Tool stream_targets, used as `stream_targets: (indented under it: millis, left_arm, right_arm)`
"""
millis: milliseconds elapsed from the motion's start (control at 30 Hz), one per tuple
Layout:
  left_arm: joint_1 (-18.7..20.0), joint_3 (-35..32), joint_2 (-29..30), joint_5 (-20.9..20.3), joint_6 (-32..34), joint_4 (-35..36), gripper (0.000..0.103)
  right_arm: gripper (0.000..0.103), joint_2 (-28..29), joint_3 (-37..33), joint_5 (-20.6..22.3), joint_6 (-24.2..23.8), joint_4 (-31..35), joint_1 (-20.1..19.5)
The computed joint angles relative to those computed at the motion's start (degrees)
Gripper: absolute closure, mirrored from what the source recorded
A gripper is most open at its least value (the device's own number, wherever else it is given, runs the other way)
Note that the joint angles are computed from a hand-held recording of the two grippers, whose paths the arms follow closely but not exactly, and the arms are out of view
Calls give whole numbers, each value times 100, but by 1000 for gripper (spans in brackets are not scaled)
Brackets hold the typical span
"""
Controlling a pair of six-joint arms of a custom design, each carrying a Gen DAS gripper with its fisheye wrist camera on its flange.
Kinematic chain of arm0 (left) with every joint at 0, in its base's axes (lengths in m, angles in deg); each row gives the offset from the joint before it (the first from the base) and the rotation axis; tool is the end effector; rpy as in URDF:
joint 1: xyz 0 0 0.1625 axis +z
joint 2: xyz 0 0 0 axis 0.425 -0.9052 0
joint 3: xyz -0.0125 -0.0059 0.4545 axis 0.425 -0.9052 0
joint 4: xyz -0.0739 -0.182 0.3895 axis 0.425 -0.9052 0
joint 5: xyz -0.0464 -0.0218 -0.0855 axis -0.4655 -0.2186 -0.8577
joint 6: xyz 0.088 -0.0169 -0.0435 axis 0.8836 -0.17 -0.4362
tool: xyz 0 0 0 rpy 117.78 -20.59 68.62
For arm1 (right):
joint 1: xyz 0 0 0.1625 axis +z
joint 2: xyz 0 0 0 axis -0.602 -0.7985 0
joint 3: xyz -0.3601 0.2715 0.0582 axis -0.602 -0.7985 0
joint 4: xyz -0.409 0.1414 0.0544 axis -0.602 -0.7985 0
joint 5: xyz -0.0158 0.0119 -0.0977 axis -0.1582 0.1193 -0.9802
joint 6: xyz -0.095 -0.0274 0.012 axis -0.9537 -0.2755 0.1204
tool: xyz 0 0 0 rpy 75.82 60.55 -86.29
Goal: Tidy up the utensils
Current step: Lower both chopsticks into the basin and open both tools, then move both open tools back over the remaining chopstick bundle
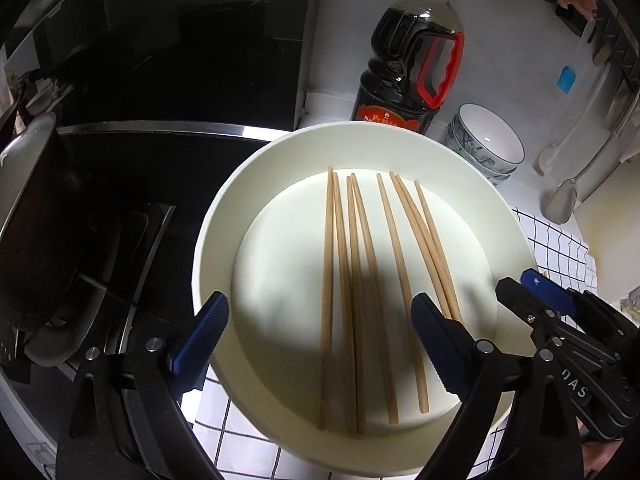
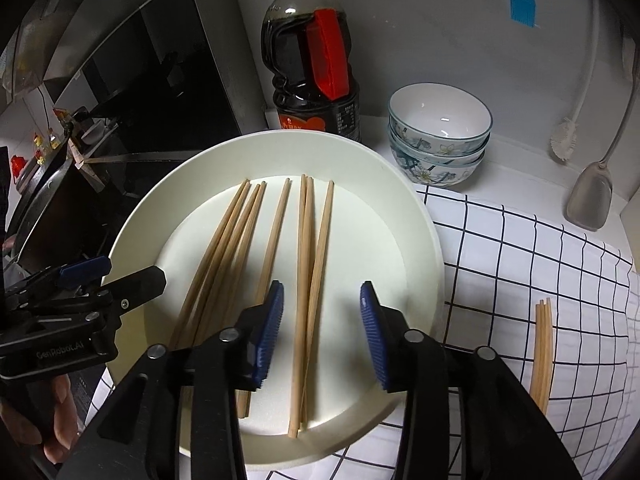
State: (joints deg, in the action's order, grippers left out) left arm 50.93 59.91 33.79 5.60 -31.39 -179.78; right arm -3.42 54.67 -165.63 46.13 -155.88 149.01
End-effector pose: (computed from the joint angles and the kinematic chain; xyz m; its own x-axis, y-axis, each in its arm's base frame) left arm 0.0035 -0.7925 0.3384 -0.7909 0.0614 -0.6089 0.3456 0.8660 -0.3615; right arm 0.3927 -0.7805 -0.0661 -0.7903 -0.1300 0.5988 -0.4221 0.8239 -0.3782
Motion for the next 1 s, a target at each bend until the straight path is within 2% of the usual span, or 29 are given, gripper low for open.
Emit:
stream_targets:
  millis: [300,467,1000]
  left_arm:
    - [-127,296,-164,215,54,-202,7]
    - [-200,458,-259,240,14,-198,7]
    - [-593,1323,-548,294,-190,-569,6]
  right_arm:
    - [53,-249,428,52,59,-227,29]
    - [49,-428,762,-96,152,-460,65]
    - [36,-1332,2270,-119,457,-1047,16]
